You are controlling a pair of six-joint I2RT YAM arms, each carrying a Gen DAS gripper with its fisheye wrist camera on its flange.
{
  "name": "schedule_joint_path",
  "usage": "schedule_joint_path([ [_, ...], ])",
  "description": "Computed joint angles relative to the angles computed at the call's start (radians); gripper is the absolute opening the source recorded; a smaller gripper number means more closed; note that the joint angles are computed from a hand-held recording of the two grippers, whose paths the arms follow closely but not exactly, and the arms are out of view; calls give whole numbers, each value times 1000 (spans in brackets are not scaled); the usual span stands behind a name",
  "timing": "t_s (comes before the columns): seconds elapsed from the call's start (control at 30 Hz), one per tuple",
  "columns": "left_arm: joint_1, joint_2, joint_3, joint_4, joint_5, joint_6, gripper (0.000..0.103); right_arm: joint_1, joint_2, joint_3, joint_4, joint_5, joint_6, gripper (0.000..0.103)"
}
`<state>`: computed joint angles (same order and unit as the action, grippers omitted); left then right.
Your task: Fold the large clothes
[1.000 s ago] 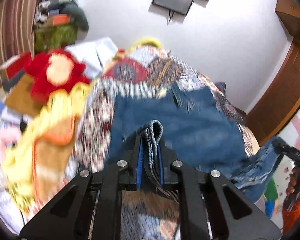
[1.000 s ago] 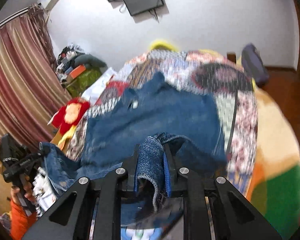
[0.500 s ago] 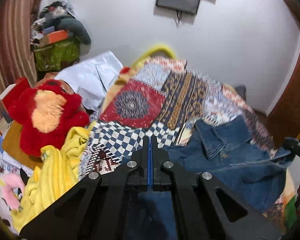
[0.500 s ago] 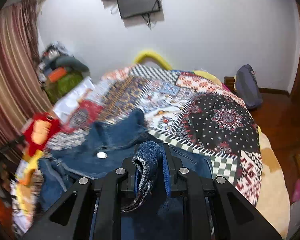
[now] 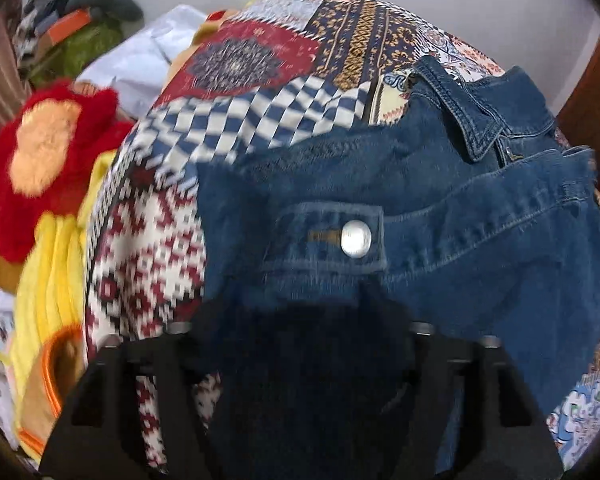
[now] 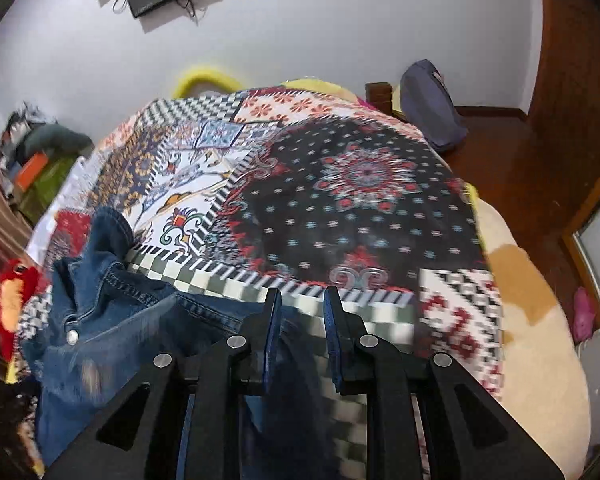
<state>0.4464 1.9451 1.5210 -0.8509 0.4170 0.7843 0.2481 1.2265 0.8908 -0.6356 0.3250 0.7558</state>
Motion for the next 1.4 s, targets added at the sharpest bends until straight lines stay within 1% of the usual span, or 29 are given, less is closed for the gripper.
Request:
schedule_joint_path([
  [0.07, 23, 21, 41, -83, 11, 7, 71, 21, -53, -1, -56, -6, -20, 17],
  [0.13, 43, 28, 74, -155, 16, 26, 71, 94, -81, 22, -136, 13, -26, 17],
  [0.17, 51, 25, 82, -171, 21, 35, 72, 114, -79, 29, -152, 18, -32, 17],
  [0.23, 64, 16, 92, -185, 30, 45, 78, 197, -61, 53, -191, 46, -44, 17],
  [0.27, 66, 16, 101, -186, 33, 41, 78, 238, -49, 63, -201, 61, -51, 17],
  [0.37, 52, 69, 180, -237, 33, 18, 78, 347, 23, 111, -215, 80, -88, 17],
  [0.47, 19, 168, 297, -303, 28, -25, 78, 414, 146, 178, -198, 114, -128, 17],
  [0.53, -10, 233, 359, -341, 16, -63, 78, 418, 221, 211, -178, 110, -151, 17],
  [0.6, -31, 269, 375, -352, 15, -75, 78, 404, 311, 244, -168, 94, -159, 17],
  [0.67, -46, 282, 363, -332, 20, -93, 78, 389, 376, 253, -154, 99, -159, 17],
  [0.7, -49, 286, 360, -321, 26, -107, 78, 385, 367, 219, -106, 110, -160, 21],
  [0.73, -52, 294, 367, -320, 34, -118, 78, 385, 365, 207, -94, 131, -157, 29],
  [0.77, -54, 298, 371, -316, 41, -120, 77, 398, 388, 225, -147, 217, -117, 64],
  [0.8, -58, 299, 371, -310, 43, -120, 75, 409, 408, 239, -199, 296, -82, 96],
  [0.83, -60, 301, 373, -302, 43, -121, 72, 406, 404, 230, -202, 320, -87, 100],
  [0.87, -61, 300, 371, -295, 44, -125, 71, 388, 361, 186, -160, 286, -115, 99],
  [0.93, -60, 282, 344, -269, 46, -118, 62, 343, 298, 146, -135, 201, -107, 99],
  [0.97, -56, 279, 341, -264, 51, -113, 59, 326, 273, 132, -124, 172, -108, 96],
  [1.0, -50, 273, 333, -259, 60, -110, 54, 305, 238, 114, -101, 131, -115, 93],
  [1.03, -45, 268, 330, -261, 68, -112, 49, 285, 210, 100, -77, 102, -122, 92],
  [1.07, -39, 268, 335, -270, 70, -110, 47, 273, 197, 97, -63, 92, -122, 91],
  [1.13, -38, 278, 367, -299, 69, -118, 36, 232, 186, 99, -15, 30, -140, 90],
  [1.17, -40, 286, 391, -317, 70, -119, 33, 218, 197, 110, -2, 5, -146, 88],
  [1.2, -43, 282, 398, -322, 69, -124, 30, 191, 218, 122, 22, -45, -158, 81],
  [1.23, -47, 268, 393, -313, 68, -129, 27, 180, 242, 137, 31, -73, -160, 77],
  [1.27, -49, 244, 378, -294, 69, -127, 26, 174, 267, 152, 35, -101, -149, 71],
  [1.33, -57, 191, 332, -236, 74, -134, 21, 139, 335, 174, 62, -175, -130, 64],
  [1.4, -53, 128, 287, -182, 93, -129, 19, 121, 344, 148, 127, -212, -105, 51],
])
